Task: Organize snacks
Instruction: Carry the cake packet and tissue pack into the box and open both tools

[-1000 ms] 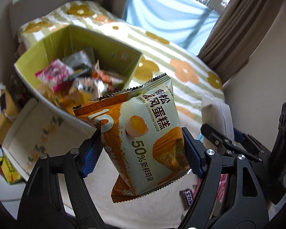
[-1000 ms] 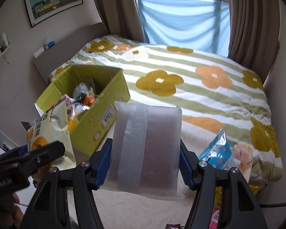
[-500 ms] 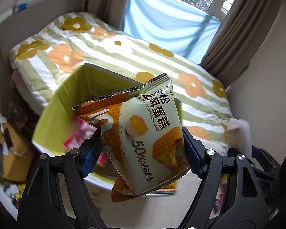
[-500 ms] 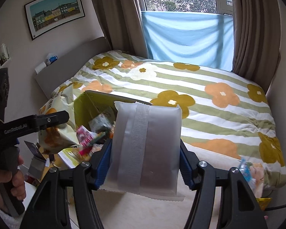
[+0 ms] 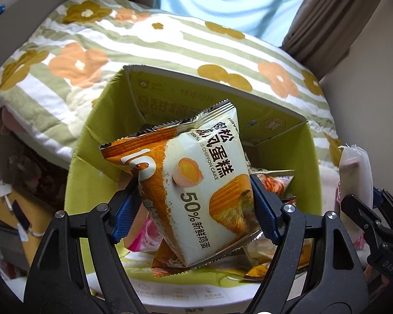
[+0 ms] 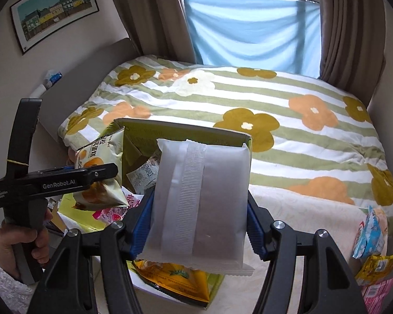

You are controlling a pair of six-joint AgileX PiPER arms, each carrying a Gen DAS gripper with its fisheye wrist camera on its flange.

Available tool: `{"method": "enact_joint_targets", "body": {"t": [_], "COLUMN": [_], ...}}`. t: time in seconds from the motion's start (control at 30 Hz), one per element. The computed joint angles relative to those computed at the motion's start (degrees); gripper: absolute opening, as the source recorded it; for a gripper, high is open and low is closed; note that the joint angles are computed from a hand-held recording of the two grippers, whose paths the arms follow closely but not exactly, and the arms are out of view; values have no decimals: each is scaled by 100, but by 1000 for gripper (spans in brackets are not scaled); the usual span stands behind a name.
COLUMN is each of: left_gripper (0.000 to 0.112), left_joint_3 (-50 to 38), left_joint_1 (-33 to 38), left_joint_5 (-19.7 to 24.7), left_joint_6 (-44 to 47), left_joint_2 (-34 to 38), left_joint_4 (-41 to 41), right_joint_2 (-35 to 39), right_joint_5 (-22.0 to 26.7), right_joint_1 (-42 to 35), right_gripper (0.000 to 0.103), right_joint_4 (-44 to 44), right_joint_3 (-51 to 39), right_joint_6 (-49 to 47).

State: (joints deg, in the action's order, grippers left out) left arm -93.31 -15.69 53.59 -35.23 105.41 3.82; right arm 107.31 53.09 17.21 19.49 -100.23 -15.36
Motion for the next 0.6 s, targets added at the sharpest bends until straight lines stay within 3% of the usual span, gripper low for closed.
{"method": "enact_joint_targets", "body": {"t": [0.03,0.13,0.17,0.6], "left_gripper": [75,100,103,103], "left_joint_3": [17,87,153,980], "left_joint_1": [32,-14,-79,-209], "left_joint_5": [-44,-106,-110,-213], "left_joint_6": [109,302,173,-241], "left_joint_2": [29,35,-32,-488], "left_joint_4": [-68,-21,144,332], "right_joint_2": [76,230,278,908], "right_joint_5": [32,98,125,606], "right_joint_1": [28,70,68,166], "right_gripper": [59,59,59,59], "right_joint_4": [-60,-82,-65,-18], "right_joint_3": [-79,-245,-302,-1096], "right_joint_6": [64,135,127,189]}}
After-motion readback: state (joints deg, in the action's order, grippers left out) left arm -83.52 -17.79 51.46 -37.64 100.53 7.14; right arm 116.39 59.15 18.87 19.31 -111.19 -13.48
